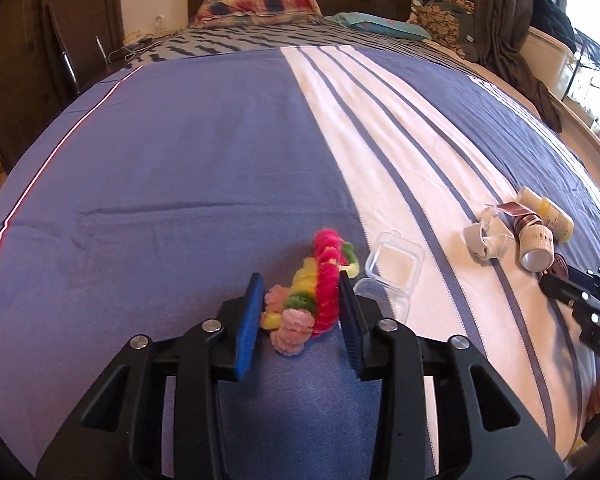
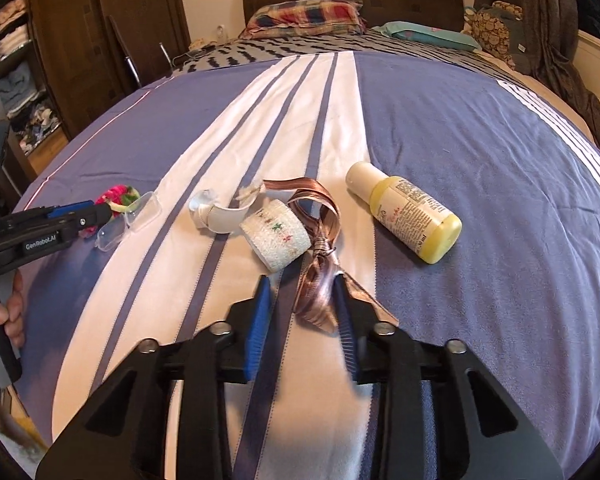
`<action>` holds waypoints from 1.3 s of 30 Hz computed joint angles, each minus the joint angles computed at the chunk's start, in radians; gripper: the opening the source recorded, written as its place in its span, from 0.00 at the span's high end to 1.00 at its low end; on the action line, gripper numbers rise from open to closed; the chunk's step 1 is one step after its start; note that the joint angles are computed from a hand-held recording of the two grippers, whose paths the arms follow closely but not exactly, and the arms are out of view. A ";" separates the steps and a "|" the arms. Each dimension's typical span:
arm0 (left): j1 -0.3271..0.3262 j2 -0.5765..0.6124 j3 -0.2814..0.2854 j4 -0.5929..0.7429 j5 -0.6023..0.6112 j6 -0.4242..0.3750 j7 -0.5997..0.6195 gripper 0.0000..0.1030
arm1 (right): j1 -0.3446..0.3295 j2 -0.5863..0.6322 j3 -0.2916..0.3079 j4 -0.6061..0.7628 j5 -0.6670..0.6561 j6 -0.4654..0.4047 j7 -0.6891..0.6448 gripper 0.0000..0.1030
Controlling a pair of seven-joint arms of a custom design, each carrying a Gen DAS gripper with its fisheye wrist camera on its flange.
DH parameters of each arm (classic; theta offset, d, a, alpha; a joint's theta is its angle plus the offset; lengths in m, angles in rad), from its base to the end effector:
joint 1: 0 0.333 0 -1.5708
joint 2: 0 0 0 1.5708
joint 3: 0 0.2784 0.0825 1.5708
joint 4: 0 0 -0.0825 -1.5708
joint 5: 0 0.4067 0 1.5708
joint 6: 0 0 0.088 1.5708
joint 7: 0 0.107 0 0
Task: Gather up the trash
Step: 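Grasp the pink-yellow pipe-cleaner toy with the left tool while the right tool grasps the copper ribbon, then lower toy and ribbon into the black bin and open both tools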
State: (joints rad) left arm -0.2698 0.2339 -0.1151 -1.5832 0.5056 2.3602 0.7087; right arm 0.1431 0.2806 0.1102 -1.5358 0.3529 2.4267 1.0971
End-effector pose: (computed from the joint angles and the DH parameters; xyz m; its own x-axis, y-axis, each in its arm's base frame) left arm 0.6446 -0.2466 0.5218 0.2075 -0.9772 0.0442 -0.7567 -0.1889 -0.6259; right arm 0.6835 0.1692 0.5229 0.5195 -0.8501 -0.0860 -0.6896 -0.3577 -0.6297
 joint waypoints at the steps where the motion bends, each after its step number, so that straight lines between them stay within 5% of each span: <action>1: -0.001 0.007 -0.003 0.007 -0.005 -0.005 0.009 0.70 | 0.001 -0.003 0.000 -0.003 -0.002 0.001 0.002 0.84; 6: -0.013 0.001 -0.001 -0.005 0.011 -0.020 -0.006 0.71 | -0.004 -0.036 -0.005 -0.050 -0.002 0.012 -0.017 0.96; 14: -0.033 -0.083 -0.028 -0.088 0.068 -0.060 -0.072 0.74 | -0.012 -0.146 -0.022 -0.175 0.081 0.021 -0.081 0.97; 25: -0.020 -0.346 -0.158 -0.385 0.083 -0.009 -0.245 0.74 | 0.036 -0.407 -0.108 -0.460 0.204 -0.001 -0.201 0.97; 39: -0.065 -0.433 -0.293 -0.503 0.047 0.044 -0.393 0.74 | 0.114 -0.683 -0.228 -0.750 0.251 -0.043 -0.259 0.97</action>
State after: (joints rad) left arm -0.3353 -0.1996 -0.4080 -2.0862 0.5531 2.4047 0.3162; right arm 0.2576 -0.4019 -0.1183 -2.2862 0.6037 2.3839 0.8382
